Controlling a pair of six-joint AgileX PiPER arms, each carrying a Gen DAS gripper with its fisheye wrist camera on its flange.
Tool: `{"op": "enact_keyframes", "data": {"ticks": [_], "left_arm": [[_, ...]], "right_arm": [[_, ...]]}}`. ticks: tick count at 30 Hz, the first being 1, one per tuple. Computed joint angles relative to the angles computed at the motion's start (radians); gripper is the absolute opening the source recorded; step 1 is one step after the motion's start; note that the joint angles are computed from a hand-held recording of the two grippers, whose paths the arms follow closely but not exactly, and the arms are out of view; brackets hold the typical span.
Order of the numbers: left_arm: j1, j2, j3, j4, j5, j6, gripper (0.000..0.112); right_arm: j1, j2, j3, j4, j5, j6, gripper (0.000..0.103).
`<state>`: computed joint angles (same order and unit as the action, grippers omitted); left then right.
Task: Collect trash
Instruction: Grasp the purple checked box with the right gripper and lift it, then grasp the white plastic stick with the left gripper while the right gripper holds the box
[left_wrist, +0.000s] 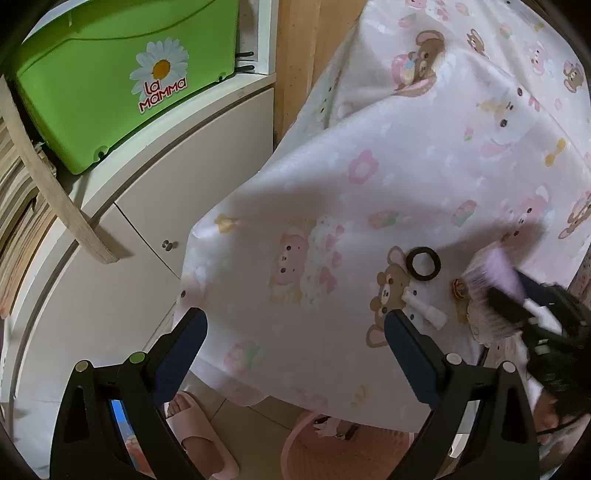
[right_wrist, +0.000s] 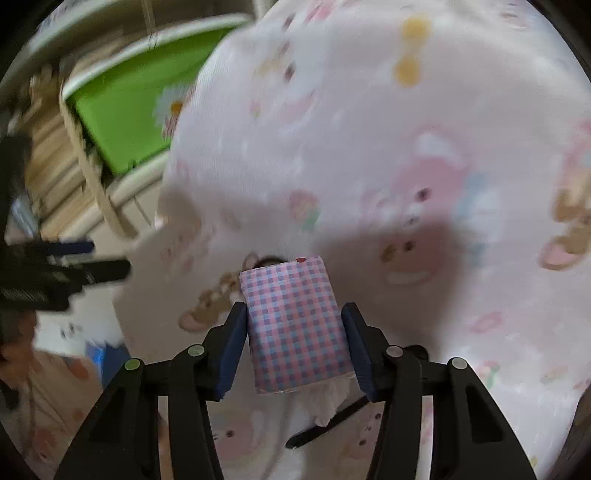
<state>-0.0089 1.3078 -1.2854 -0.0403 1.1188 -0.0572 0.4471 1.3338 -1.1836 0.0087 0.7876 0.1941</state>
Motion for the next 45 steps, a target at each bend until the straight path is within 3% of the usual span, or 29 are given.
{"op": "enact_keyframes", "data": {"ticks": [7, 9, 11, 12, 13, 19, 23, 28, 33, 37, 41, 45], "left_arm": [[-0.074, 0.007, 0.021, 0.037, -0.009, -0.034, 0.095], [-0.098, 0.012, 0.029, 0.019, -0.013, -0.007, 0.093], [-0.12, 0.044, 0.029, -0.059, 0.005, 0.122, 0.079], [-0.141, 0.053, 0.038, -0.063, -0.005, 0.149, 0.063], [-0.173, 0.059, 0.047, -0.041, -0.018, 0.141, 0.059], [-0.282, 0.11, 0.054, 0.017, -0.085, 0.112, 0.063], [-0.28, 0.139, 0.039, -0.036, -0.107, 0.126, 0.073], [-0.342, 0.175, 0.022, 0.027, -0.118, 0.077, 0.074], [-0.387, 0.189, 0.032, 0.061, -0.164, 0.016, 0.067], [-0.401, 0.197, 0.026, 0.077, -0.185, -0.023, 0.05], [-0.364, 0.195, 0.015, 0.031, -0.172, -0.008, 0.05], [-0.292, 0.164, 0.015, -0.009, -0.162, 0.042, 0.049]], "right_arm": [[0.028, -0.149, 0.037, -0.256, 0.064, 0.289, 0.054], [-0.006, -0.164, 0.04, -0.255, 0.095, 0.283, 0.054], [-0.031, -0.161, 0.038, -0.249, 0.117, 0.276, 0.054], [-0.042, -0.163, 0.039, -0.253, 0.126, 0.276, 0.054], [-0.049, -0.166, 0.041, -0.256, 0.132, 0.277, 0.054], [-0.158, -0.2, 0.06, -0.145, 0.139, 0.159, 0.054], [-0.173, -0.213, 0.07, -0.151, 0.151, 0.133, 0.054], [-0.174, -0.214, 0.067, -0.157, 0.162, 0.12, 0.054], [-0.203, -0.224, 0.069, -0.141, 0.164, 0.093, 0.055], [-0.239, -0.229, 0.071, -0.113, 0.166, 0.082, 0.055], [-0.274, -0.239, 0.074, -0.064, 0.166, 0.054, 0.055], [-0.247, -0.25, 0.08, -0.113, 0.164, 0.085, 0.055]]}}
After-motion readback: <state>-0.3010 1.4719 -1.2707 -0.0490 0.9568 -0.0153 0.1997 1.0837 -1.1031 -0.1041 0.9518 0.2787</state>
